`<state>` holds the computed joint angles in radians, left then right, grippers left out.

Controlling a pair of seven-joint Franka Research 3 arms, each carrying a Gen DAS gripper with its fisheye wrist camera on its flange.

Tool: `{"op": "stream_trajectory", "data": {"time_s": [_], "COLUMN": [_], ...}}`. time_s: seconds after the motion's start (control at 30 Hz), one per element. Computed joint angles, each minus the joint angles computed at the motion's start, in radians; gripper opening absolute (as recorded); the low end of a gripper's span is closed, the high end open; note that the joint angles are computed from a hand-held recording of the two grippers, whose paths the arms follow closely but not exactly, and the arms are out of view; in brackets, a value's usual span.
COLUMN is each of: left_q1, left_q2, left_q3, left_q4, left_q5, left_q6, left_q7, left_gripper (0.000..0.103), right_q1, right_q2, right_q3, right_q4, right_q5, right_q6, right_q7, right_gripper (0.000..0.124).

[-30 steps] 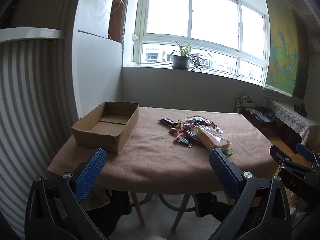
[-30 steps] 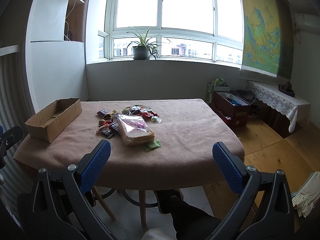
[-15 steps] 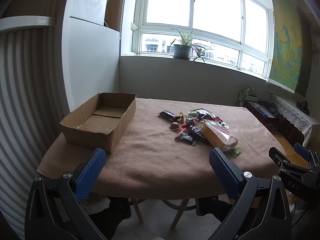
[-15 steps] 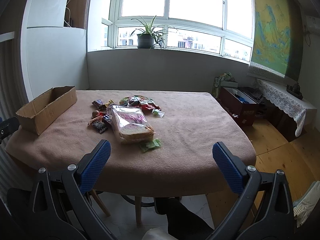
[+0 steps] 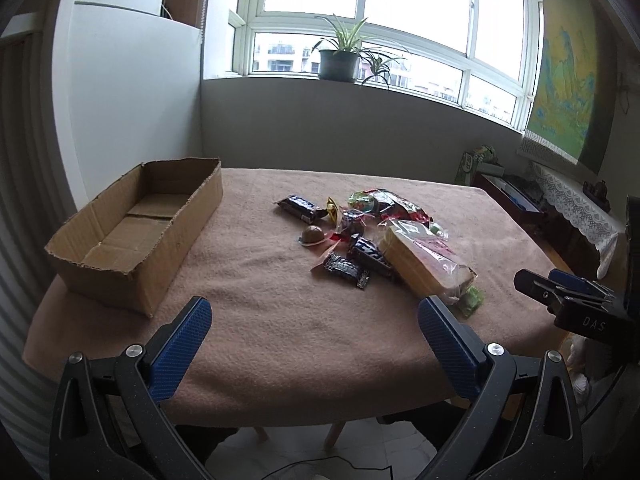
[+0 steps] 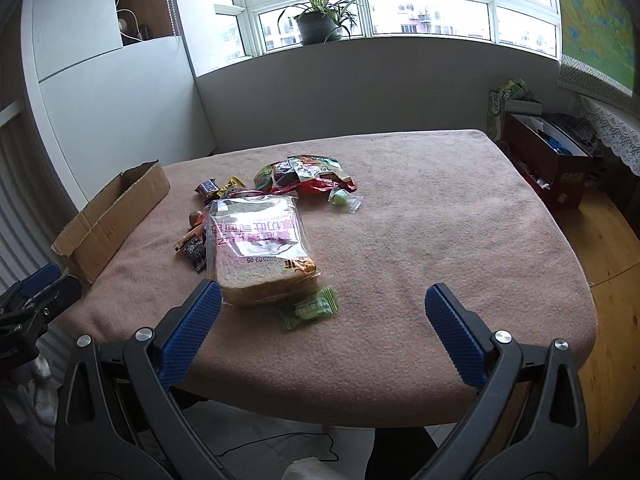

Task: Organize snacks
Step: 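Move both grippers to the bagged bread loaf, one on each side, then close both grippers on the bread bag and lift it toward the box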

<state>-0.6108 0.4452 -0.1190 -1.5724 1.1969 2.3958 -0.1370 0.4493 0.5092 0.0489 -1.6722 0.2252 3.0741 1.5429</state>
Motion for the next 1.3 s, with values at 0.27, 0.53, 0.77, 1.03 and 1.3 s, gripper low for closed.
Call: {"op": "stream_trajectory", "data": {"time_s": [0.27, 0.53, 0.77, 1.03, 1.3], "left_q1": [-0.003, 0.002, 0.015, 0.042, 0.074], "left_q2": [0.131, 0.209, 0.244, 0.355, 0.430], "left_q3": [0.017, 0.046, 0.056, 0.028, -0.007], "left_q4": [0.169, 0.253, 0.282, 0.412, 0.481], "left_q5": [-0.113, -0.237, -0.343, -0.530, -0.719], "left_q6": [0.017, 0.113, 0.230, 0.285, 0.362], "left_q7": [0.171, 0.264, 0.329, 0.506, 0.647], "left_gripper": [0.101, 0.087, 0.077, 0.062, 0.041], "right_q1": [-0.112, -0.165, -0.156, -0.152, -0.154], "right_q2": [0.126, 0.256, 0.398, 0.499, 0.492], "right_q3": [0.123, 0.191, 0.193, 0.195, 0.196], "right_q4": [0.209, 0.433, 0.674, 0.841, 0.831], "right_q5": [0.084, 0.216, 0.281, 0.319, 0.344], "right_q6": [-0.158, -0.355, -0.551, -0.684, -0.709], "right_q7": [-0.127, -0.232, -0.255, -0.243, -0.268], "right_gripper": [0.103, 0.094, 0.078, 0.066, 0.055]}}
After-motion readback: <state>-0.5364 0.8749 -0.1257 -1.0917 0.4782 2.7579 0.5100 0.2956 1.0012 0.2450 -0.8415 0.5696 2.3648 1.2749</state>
